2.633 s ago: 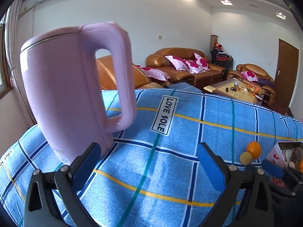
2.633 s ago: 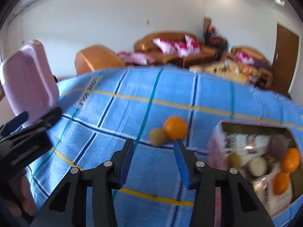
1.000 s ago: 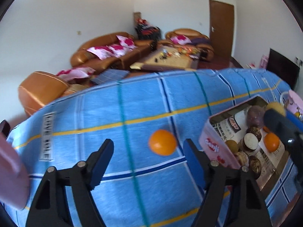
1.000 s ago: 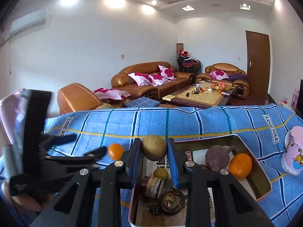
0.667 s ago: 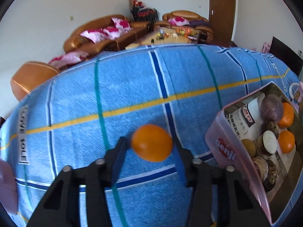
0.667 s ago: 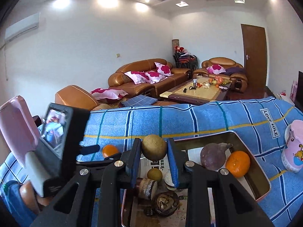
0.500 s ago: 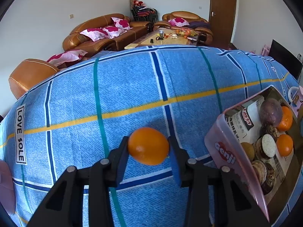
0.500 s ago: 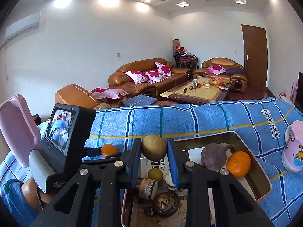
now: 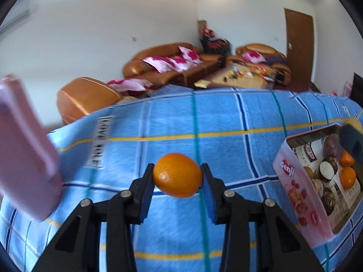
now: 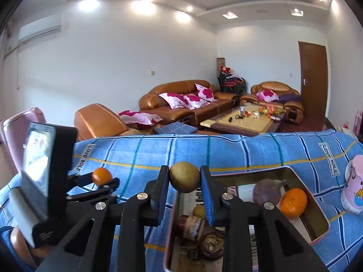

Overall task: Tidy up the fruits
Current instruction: 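Carry the orange and small fruit in both grippers over the tin box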

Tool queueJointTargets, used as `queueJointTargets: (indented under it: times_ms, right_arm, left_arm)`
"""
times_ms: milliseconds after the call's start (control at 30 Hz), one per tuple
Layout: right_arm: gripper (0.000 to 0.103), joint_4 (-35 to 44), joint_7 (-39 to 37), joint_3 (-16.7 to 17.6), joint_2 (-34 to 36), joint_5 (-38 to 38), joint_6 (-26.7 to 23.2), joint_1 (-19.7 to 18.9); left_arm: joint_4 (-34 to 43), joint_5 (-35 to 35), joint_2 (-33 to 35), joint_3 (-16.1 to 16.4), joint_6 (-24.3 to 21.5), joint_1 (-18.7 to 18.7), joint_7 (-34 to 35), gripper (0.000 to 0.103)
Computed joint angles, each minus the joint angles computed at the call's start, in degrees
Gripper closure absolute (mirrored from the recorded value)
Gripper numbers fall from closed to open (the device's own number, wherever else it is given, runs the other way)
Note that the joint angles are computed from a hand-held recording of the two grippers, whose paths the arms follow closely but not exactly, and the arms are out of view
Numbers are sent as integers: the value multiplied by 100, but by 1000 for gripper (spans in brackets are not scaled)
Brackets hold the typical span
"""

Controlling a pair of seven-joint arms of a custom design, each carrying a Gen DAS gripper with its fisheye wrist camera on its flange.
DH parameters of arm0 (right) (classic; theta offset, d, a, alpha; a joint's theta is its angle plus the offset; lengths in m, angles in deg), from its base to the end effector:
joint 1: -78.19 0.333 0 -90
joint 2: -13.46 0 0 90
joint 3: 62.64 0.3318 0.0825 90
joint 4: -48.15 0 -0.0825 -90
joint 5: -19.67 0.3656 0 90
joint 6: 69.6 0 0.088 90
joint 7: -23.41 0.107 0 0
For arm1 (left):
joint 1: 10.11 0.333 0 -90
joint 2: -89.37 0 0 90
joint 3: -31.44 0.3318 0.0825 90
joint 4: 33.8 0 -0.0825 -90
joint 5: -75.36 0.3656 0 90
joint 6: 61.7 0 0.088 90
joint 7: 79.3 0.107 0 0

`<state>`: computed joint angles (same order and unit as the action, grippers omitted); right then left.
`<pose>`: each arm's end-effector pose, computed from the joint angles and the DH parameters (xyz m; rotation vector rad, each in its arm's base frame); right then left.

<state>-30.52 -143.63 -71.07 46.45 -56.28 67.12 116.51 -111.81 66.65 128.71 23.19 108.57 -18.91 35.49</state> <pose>0.6383 0.3883 0.4590 -1.2054 1.7683 -1.1411 0.7527 -0.1826 0.4501 -1.2029 2.0633 -0.9408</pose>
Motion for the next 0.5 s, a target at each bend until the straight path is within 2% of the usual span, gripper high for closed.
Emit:
queueJointTargets:
  times_ms: [33,100,167,267,400,500]
  right_arm:
    - [74,35,-1,-9,28,-62,12,29]
    - [74,71,45,-25,62,-148,58,64]
    - [74,109,71,-33,98,-219,107,97]
    - [73,208,-16,-55,184,-295,82,168]
    - [73,393,-259,-57,326,-184,0,216]
    - [73,476,-454,-89,391,-58,-54,236]
  left_arm:
    - [-141,193,-34,-66,197,90,-172,62]
    - [-519,-212,-239,193,546,-76,79,62]
    - [-689,-3,-293,252,819,-54,-134,62]
    - [-899,-45,-401,384,1025,-112,-248,62]
    - [-1082,-123,-472,421,1239,-107,-341,62]
    - [-1184,-155,-512,162,1369,97,-240,62]
